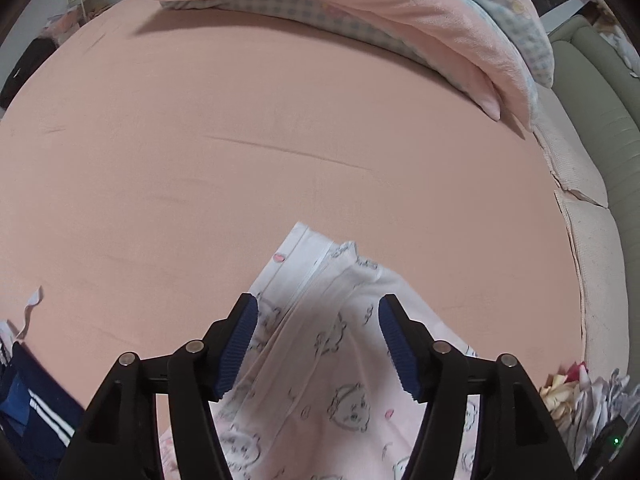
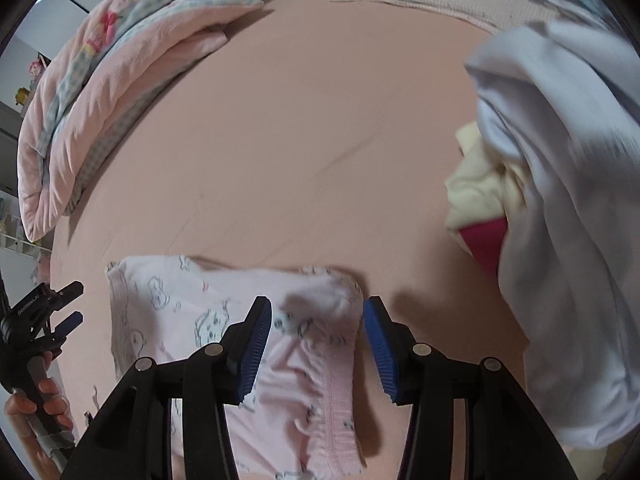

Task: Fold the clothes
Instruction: 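Open both grippers and release the pants folded in half, then move both open grippers over the folded pants toward the waistband end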

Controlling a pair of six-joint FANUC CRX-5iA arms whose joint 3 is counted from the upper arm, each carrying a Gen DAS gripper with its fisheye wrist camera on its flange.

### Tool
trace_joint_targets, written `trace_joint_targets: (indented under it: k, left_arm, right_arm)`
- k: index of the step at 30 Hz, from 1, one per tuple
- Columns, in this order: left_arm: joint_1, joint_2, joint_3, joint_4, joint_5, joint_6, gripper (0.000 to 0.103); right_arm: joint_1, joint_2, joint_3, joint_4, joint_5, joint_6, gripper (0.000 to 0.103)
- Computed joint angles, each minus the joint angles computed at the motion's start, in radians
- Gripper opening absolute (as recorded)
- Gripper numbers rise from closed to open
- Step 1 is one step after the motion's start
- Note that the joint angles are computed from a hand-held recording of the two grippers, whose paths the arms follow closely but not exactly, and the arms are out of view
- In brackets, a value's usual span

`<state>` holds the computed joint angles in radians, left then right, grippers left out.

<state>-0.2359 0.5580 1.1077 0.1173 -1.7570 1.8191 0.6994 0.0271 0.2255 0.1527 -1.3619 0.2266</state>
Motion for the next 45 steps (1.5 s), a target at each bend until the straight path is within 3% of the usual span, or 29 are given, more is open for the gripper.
trace_joint_targets:
  k: [9,17,27,32,45]
  left_arm:
    - [0.021,-0.117,-0.139,0.021,0.043,-0.005,0.061]
    - [0.047,-0.221,-0.289,0.120,0.097,-0.028,0.061]
    - [0.118,-0.398,-0.587,0.256,0.190,-0.033,0.061]
    - [0.152,-0.499,-0.744,0.309,0.245,-0.049,0.061]
    - [0.201,-0.656,-0.972,0.358,0.288,-0.044,0.061]
  right_arm:
    - [0.068,-0.039,0.007,0.026,-0.054,-0.008,0.048]
    - [0.146,-0.061,0.021,0.069,-0.095,-0.032,0.048]
    - [0.246,-0.050,0.056,0.106,-0.139,-0.070,0.048]
    - [0.276,-0.065,0.029,0.093,-0.108,-0.117,0.048]
    - [0.340,-0.113,-0.037,0.094,-0.072,-0.254,0.048]
